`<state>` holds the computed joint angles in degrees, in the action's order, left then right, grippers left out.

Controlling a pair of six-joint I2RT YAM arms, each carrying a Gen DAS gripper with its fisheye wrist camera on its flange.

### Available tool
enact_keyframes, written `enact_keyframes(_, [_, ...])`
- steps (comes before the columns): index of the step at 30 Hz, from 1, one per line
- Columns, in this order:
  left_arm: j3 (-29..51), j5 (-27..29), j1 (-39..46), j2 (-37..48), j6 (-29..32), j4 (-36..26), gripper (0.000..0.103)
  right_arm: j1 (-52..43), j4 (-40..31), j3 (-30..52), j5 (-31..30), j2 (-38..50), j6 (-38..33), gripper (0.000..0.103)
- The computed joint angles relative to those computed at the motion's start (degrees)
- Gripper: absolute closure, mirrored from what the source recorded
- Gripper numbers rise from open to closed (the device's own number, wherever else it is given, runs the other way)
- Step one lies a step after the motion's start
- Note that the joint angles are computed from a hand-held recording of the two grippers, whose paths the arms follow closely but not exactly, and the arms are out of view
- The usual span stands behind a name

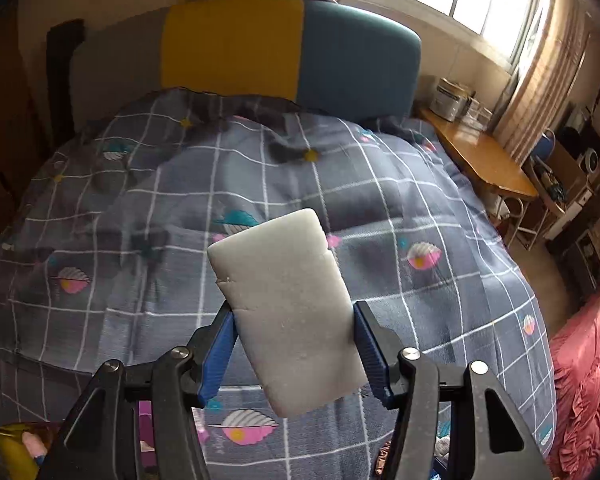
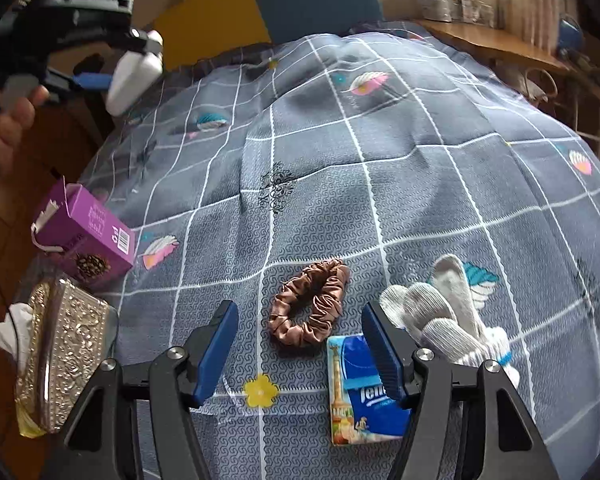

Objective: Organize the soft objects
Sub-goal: 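Carry the sponge toward the tray with left tool while right tool grasps brown scrunchie, then lower the white sponge into the gold tray and open the left tool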

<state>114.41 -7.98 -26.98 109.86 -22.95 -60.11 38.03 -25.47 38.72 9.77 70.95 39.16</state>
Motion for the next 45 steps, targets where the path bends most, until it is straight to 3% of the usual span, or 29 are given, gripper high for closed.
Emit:
enact_keyframes(7, [-7.9,2.5,16.6,-11.8,5.6,-0.3,0.045,0.0,1.2,5.3,1.1,14.3,-2.5,0.039])
enact_keyframes(9, [-12.1,4.6,23.1,-16.0,7.7,0.6,0.045,-0.1,1.6,5.5,0.5,15.7,-3.1,0.046])
enact_keyframes(11, [-17.2,7.3,29.8,-20.4,10.5,2.1,0.045,0.5,1.4,6.0,1.1,17.3,-4.3,0.067])
enact_keyframes(12, [-19.9,8.7,33.2,-22.6,12.3,2.7,0.045,1.0,1.2,6.2,1.7,17.8,-4.5,0.072])
enact_keyframes(14, [-25.1,12.6,40.0,-26.7,15.4,3.6,0.045,1.9,1.3,6.2,2.8,17.9,-5.3,0.076])
enact_keyframes(19, [-37.1,24.7,58.4,-36.1,26.0,4.1,0.045,1.3,3.1,4.6,1.7,17.1,-5.6,0.074])
enact_keyframes(23, [-44.7,35.1,74.3,-40.8,38.4,0.4,0.045,2.0,3.5,4.4,2.7,17.2,-5.8,0.073])
enact_keyframes(26, [-50.1,39.7,84.8,-42.6,48.2,-2.7,0.044,3.1,3.8,3.8,4.1,16.9,-5.7,0.073])
enact_keyframes(30, [-57.1,39.7,96.2,-42.4,60.9,-3.3,0.044,4.1,4.6,3.5,6.1,17.2,-6.6,0.073])
enact_keyframes(33, [-60.2,37.7,100.3,-39.9,66.3,-0.9,0.044,4.6,5.1,3.3,7.2,17.3,-7.4,0.073])
enact_keyframes(38, [-64.7,34.8,99.5,-36.8,68.3,5.6,0.037,6.1,4.8,3.1,9.0,17.1,-6.8,0.073])
enact_keyframes(41, [-65.8,33.6,99.9,-35.3,68.1,7.4,0.027,6.9,4.1,3.5,10.0,17.3,-6.1,0.074])
enact_keyframes(45, [-66.8,35.9,103.6,-36.2,69.4,7.3,0.022,7.0,3.8,3.8,10.6,17.4,-4.9,0.074])
